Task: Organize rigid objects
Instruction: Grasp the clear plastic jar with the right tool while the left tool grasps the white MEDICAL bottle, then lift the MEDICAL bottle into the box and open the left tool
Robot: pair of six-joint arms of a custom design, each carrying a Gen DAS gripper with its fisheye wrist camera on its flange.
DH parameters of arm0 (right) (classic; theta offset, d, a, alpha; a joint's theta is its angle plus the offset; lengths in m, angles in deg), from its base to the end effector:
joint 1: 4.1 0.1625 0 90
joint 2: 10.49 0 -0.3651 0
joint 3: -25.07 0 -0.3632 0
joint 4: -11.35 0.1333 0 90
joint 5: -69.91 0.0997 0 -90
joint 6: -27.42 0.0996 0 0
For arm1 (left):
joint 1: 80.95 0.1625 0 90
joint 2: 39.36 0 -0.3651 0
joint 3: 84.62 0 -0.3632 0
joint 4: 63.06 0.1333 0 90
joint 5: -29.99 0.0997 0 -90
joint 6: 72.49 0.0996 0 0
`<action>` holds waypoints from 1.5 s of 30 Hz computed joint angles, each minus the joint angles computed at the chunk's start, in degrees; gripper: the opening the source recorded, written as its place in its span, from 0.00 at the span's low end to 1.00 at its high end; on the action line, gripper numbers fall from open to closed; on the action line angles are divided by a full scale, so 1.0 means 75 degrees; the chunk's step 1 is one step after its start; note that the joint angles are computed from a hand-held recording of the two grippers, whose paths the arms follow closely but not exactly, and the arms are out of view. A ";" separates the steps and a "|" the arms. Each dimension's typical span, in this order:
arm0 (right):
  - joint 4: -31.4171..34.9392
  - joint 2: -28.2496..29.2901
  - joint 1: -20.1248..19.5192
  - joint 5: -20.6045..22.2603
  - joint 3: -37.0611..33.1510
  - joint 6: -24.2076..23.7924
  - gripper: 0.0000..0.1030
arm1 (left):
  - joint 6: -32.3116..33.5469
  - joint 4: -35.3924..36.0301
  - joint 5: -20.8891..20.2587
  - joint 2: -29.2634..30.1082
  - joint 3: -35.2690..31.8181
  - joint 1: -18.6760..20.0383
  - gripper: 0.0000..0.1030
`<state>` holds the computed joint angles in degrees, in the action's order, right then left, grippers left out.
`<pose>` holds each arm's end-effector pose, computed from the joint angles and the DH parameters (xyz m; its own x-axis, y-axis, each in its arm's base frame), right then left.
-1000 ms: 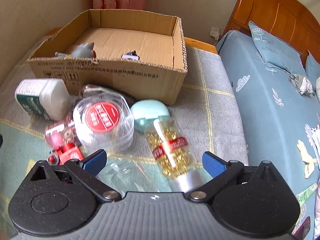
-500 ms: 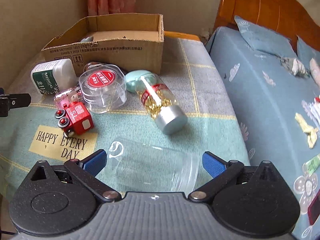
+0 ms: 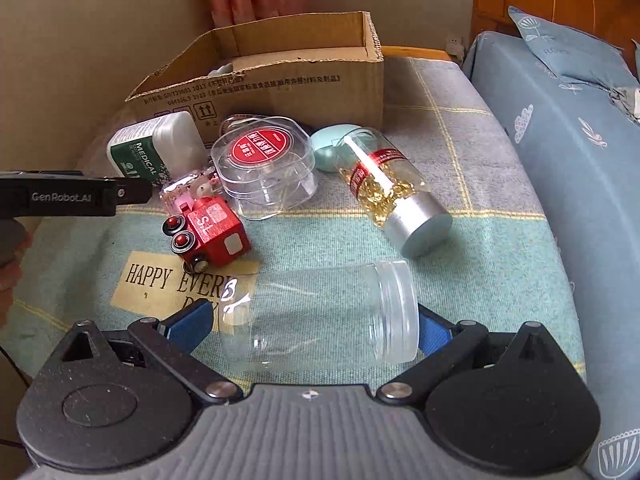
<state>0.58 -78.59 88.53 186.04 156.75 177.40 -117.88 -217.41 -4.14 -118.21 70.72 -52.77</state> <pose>0.1018 -0.2680 0.0445 -0.7688 -0.2036 0.6062 -0.4865 0.8015 -0.3478 -0.1107 -0.3041 0.0920 -0.6918 0.0764 -0.7180 0.5258 0.7348 -0.4284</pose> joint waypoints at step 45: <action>-0.0472 0.0398 0.0494 0.0620 -0.0219 -0.1189 0.91 | 0.1560 -0.1948 0.0242 0.1528 -0.0903 0.0898 0.80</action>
<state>-2.96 -75.61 92.23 190.69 155.10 168.48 -106.17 -232.02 -2.33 -106.75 63.95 -46.03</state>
